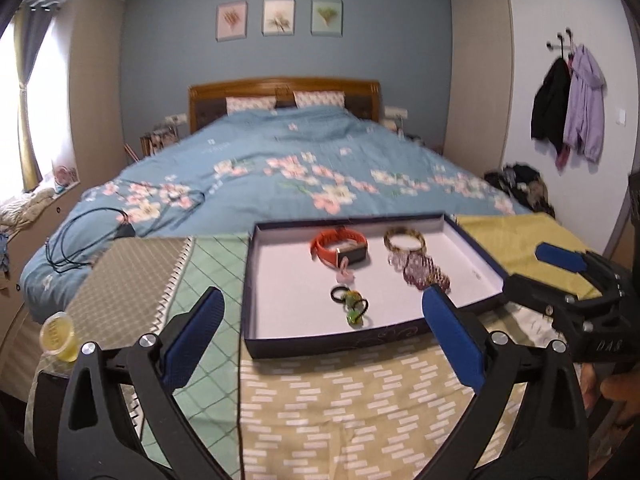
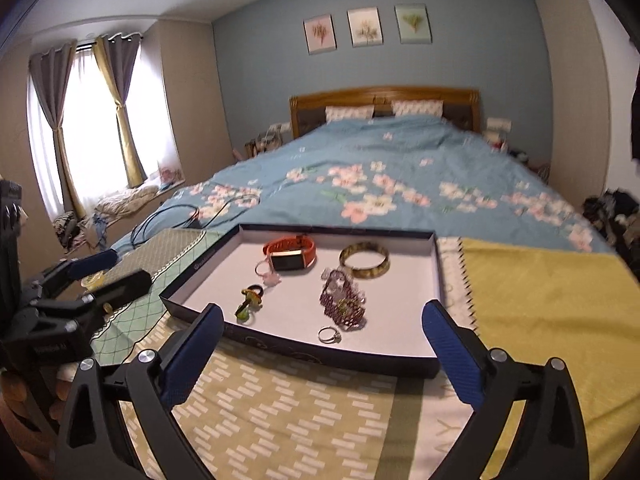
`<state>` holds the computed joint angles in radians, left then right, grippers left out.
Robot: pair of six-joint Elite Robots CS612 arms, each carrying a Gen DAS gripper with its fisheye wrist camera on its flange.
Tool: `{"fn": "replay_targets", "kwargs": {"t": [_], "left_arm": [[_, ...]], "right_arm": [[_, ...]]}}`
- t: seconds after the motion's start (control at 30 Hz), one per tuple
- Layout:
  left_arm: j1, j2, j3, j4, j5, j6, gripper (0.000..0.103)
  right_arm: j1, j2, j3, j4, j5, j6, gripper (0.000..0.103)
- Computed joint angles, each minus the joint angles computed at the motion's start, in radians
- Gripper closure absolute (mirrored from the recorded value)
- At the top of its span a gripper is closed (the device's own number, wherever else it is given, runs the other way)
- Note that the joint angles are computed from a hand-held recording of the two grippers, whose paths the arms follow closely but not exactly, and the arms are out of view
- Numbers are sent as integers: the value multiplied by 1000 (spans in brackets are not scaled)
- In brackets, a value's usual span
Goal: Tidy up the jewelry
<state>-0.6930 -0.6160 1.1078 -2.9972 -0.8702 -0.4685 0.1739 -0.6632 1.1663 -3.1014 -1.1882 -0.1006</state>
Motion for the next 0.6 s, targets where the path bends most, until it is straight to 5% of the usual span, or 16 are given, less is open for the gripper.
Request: {"fn": "replay_targets", "kwargs": {"t": [0.33, 0.6], "left_arm": [[-49, -37, 94, -199, 158, 87, 5], [-71, -61, 142, -269, 212, 93, 5]], "right_arm": [[8, -26, 92, -252, -55, 5, 7], [10, -41, 131, -336, -63, 12, 7]]}}
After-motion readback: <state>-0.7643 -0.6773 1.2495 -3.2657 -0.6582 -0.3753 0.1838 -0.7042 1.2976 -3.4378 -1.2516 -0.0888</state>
